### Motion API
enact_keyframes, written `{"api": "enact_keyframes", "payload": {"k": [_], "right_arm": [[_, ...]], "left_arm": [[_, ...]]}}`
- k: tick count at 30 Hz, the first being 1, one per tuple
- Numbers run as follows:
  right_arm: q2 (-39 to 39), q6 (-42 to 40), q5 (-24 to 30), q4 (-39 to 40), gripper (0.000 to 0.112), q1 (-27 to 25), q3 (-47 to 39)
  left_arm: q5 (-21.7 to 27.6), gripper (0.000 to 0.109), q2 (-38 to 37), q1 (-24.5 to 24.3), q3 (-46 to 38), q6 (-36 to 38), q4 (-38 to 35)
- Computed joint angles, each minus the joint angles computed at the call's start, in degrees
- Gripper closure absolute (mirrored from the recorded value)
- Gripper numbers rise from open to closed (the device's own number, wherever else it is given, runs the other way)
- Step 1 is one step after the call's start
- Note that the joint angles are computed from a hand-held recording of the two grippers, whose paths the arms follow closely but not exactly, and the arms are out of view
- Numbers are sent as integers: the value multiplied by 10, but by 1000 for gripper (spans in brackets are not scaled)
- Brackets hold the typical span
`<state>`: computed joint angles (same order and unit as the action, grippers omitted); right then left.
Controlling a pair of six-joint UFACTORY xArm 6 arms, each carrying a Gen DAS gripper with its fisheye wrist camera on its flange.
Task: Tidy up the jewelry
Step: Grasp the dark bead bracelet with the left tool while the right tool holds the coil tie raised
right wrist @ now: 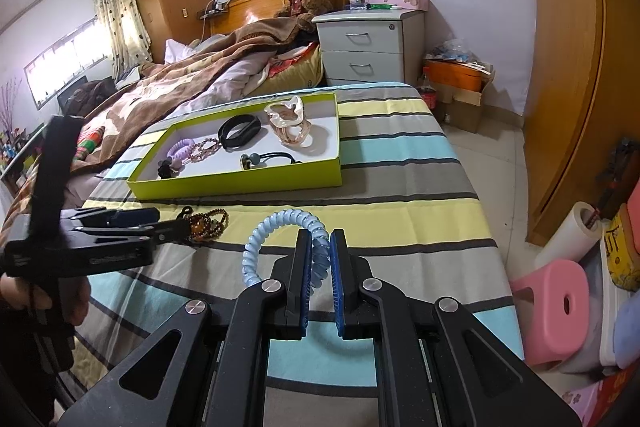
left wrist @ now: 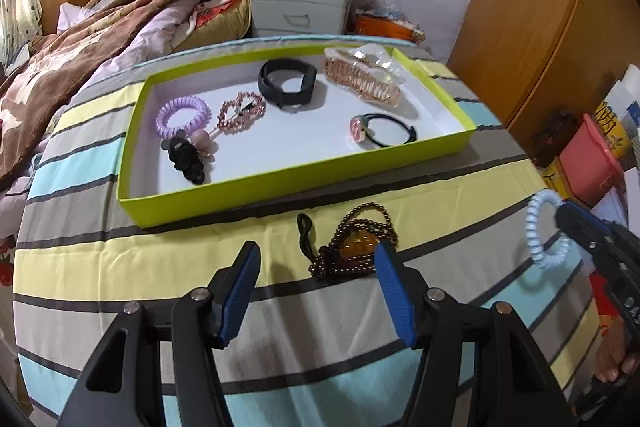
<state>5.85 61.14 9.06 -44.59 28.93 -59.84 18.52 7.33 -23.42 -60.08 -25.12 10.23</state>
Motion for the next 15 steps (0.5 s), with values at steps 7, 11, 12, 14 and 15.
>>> {"api": "enact_keyframes", "payload": {"k": [7, 11, 12, 14, 15], "right_arm": [[3, 1, -6, -3, 103, -4, -3], [6, 2, -6, -4, 103, -5, -6], [7, 0, -7, -2, 103, -5, -7], [6, 2, -8, -5, 103, -5, -6], [6, 2, -7, -4, 103, -4, -6]], "left_arm": [[13, 47, 25, 3, -24, -19, 20], [16, 52, 30, 2, -28, -38, 44], [15, 55, 30, 0, -29, -36, 43], [16, 65, 32, -4, -32, -22, 34], [14, 68, 32, -5, -32, -12, 27]]}}
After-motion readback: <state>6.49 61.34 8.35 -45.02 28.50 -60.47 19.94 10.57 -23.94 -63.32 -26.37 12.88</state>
